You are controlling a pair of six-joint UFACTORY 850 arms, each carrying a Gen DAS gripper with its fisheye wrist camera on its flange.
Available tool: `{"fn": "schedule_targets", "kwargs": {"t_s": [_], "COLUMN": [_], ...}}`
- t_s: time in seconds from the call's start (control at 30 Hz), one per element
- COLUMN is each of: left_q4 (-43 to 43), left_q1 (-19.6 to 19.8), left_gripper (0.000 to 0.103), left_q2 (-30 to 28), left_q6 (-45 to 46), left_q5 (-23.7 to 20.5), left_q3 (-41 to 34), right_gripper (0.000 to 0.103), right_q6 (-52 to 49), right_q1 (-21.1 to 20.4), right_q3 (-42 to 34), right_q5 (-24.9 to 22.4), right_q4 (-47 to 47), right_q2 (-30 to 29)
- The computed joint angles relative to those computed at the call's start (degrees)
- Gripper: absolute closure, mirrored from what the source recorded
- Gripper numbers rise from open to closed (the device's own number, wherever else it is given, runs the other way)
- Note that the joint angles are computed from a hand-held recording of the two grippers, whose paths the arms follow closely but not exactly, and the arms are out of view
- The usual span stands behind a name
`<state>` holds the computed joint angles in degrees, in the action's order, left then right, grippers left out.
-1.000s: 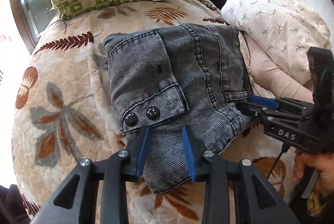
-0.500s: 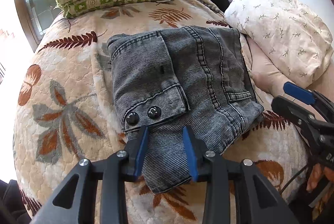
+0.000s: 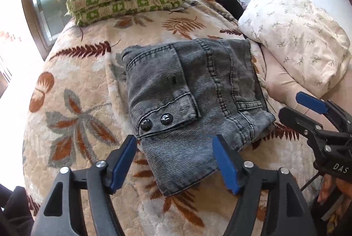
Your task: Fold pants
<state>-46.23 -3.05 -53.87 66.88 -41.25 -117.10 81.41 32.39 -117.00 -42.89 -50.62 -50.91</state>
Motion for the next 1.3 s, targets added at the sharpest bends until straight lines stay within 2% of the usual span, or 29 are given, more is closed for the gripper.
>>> {"fn": "schedule_targets", "kwargs": {"t_s": [0.33,0.47,0.63,1.3], "left_q4": [-4.7,-7.2,-10.1,-8.1], "left_q1": [0.4,0.9,1.5,1.7], "left_gripper": [0.016,0.009,0.001,0.0], "left_q2": [3.9,4.8,5.5,6.5], "left_q6": [5.5,7.2,8.8,6.3], "left_q5": [2.2,3.1,4.1,5.1], "left_q3": [5.0,6.5,7.8,9.2], "right_gripper": [0.019,0.013,0.012,0.009], "right_q6": [5.3,7.8,7.1,6.6], "right_q1": [1.1,1.4,1.6,2.1], "right_q3": [3.4,5.4,5.2,5.1], "right_q5": [-1.2,-0.8,-0.2,-0.4], "right_q4": [-4.6,-6.1,-5.6,-5.8], "right_q2": [2.7,4.0,3.7,3.4]}}
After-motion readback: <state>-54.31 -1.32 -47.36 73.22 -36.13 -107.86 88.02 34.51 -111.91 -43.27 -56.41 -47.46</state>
